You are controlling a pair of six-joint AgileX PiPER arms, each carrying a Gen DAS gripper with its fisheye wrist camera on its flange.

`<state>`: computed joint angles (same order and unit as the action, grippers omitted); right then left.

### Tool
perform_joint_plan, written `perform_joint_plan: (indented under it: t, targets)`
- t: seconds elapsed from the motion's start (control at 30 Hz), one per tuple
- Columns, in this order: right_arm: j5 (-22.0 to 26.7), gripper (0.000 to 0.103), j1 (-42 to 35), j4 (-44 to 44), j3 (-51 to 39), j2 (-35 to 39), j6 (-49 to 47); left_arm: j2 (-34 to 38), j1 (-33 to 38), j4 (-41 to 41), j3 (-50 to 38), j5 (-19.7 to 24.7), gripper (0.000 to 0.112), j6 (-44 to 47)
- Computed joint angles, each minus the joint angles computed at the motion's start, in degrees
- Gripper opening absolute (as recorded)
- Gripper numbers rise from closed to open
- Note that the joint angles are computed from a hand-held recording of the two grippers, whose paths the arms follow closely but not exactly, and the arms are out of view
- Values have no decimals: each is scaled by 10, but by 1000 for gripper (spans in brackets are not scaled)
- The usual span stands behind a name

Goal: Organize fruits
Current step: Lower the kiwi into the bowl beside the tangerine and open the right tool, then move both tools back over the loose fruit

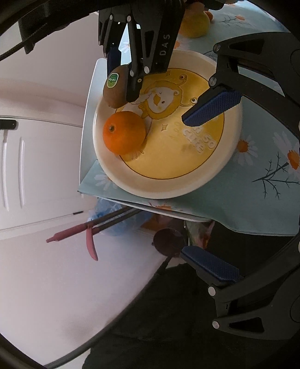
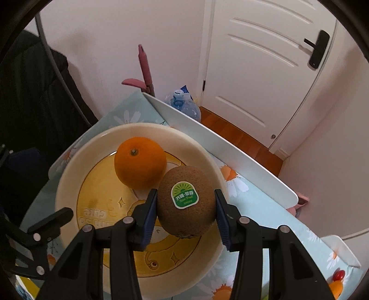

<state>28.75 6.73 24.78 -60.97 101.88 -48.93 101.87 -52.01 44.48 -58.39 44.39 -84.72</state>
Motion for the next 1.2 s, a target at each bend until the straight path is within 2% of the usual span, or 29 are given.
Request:
perform_joint_plan:
  t: [0.13, 0.17, 0.2, 0.23, 0.27, 0.3, 0.5, 0.57, 0.8, 1.0, 1.13, 1.2]
  targets:
    - [-17, 44, 18, -56, 6, 1, 52, -2, 4, -4, 0, -1, 103, 5]
    - [-26, 50, 19, -48, 12, -3, 48, -3, 4, -5, 0, 1, 103, 6]
    - [-28, 64, 14, -22, 17, -10, 26, -4, 3, -9, -3, 4, 103, 9]
    - [-19, 87, 9, 3, 16, -14, 4, -7, 2, -10, -2, 5, 103, 8]
    - [-13, 98, 5, 19, 16, -17, -11, -10, 2, -11, -1, 6, 103, 8]
    - [-11, 103, 5, 21, 17, -21, -12, -11, 5, -9, 2, 1, 103, 7]
    - [2, 103, -1, 26, 37, -53, -15, -26, 1, -23, 1, 11, 103, 24]
    - [6, 103, 0, 1, 42, -68, 11, -31, -5, -24, -4, 24, 103, 31]
    - [52, 103, -18, -27, 57, -141, 55, -58, -31, -28, -25, 60, 103, 62]
    - [109, 103, -71, -8, 69, -210, 65, -71, -57, -25, -54, 86, 103, 87]
    - [139, 103, -116, -12, 78, -250, 75, -80, -70, -32, -63, 63, 103, 90]
    - [154, 103, -149, -7, 85, -272, 65, -74, -87, -27, -81, 72, 103, 92]
